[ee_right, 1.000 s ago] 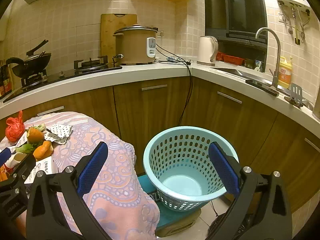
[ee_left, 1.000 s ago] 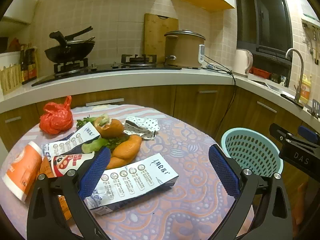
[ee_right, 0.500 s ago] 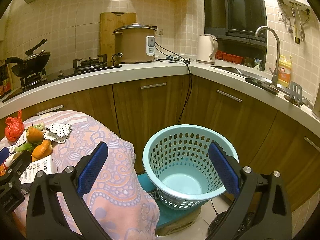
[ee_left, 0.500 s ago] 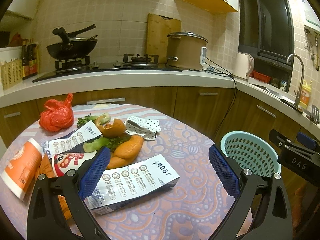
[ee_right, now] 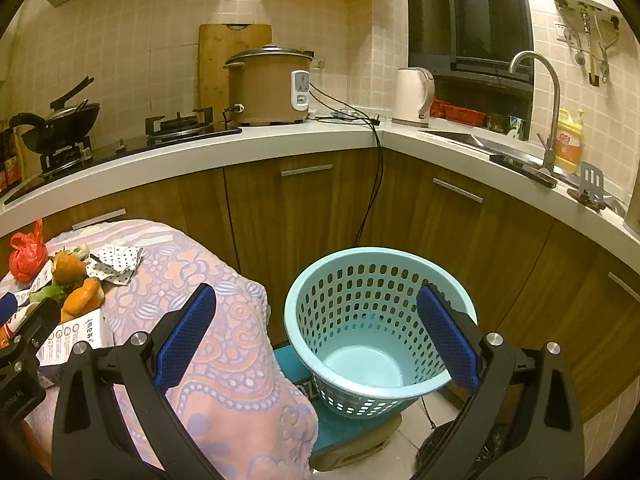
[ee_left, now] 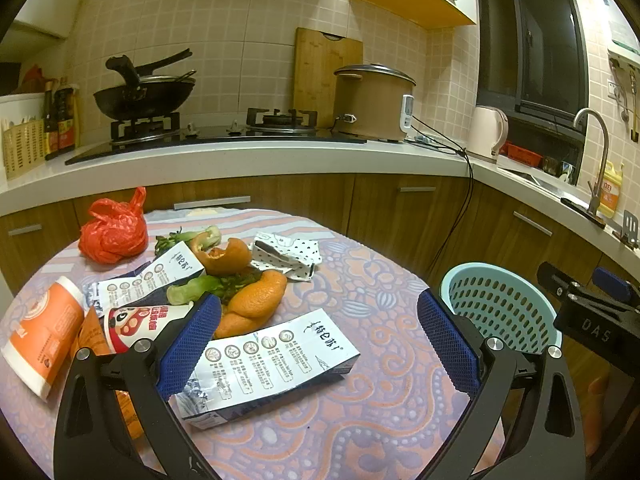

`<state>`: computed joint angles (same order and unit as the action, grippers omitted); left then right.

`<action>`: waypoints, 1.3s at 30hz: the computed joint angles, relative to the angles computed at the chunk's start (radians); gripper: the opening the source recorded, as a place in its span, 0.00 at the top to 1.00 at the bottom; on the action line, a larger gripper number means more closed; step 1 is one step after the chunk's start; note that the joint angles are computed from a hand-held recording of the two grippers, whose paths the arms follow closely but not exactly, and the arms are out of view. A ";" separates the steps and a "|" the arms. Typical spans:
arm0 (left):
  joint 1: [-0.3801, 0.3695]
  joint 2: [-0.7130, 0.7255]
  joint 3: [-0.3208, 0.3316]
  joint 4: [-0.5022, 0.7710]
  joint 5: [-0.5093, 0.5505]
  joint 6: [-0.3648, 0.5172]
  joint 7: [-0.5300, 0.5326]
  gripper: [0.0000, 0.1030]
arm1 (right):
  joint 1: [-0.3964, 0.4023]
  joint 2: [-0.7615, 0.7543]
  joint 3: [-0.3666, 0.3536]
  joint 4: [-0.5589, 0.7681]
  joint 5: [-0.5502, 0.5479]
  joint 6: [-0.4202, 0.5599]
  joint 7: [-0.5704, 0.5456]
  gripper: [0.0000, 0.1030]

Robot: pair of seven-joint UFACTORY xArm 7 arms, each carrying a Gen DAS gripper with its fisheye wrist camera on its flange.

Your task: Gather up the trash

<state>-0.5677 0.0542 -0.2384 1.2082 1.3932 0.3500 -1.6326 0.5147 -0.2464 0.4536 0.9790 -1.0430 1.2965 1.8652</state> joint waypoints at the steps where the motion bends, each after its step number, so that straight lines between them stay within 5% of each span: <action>1: 0.000 0.000 0.000 0.000 0.002 0.001 -0.003 0.07 | 0.000 0.002 -0.001 0.001 0.000 -0.004 0.001 0.08; 39: 0.003 -0.004 -0.002 -0.005 0.020 -0.002 -0.019 0.07 | 0.015 0.027 -0.012 0.019 0.008 -0.006 -0.018 0.08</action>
<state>-0.5647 0.0500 -0.2400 1.2033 1.4131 0.3480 -1.6514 0.5301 -0.2190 0.4413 0.9980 -1.0346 1.2910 1.8472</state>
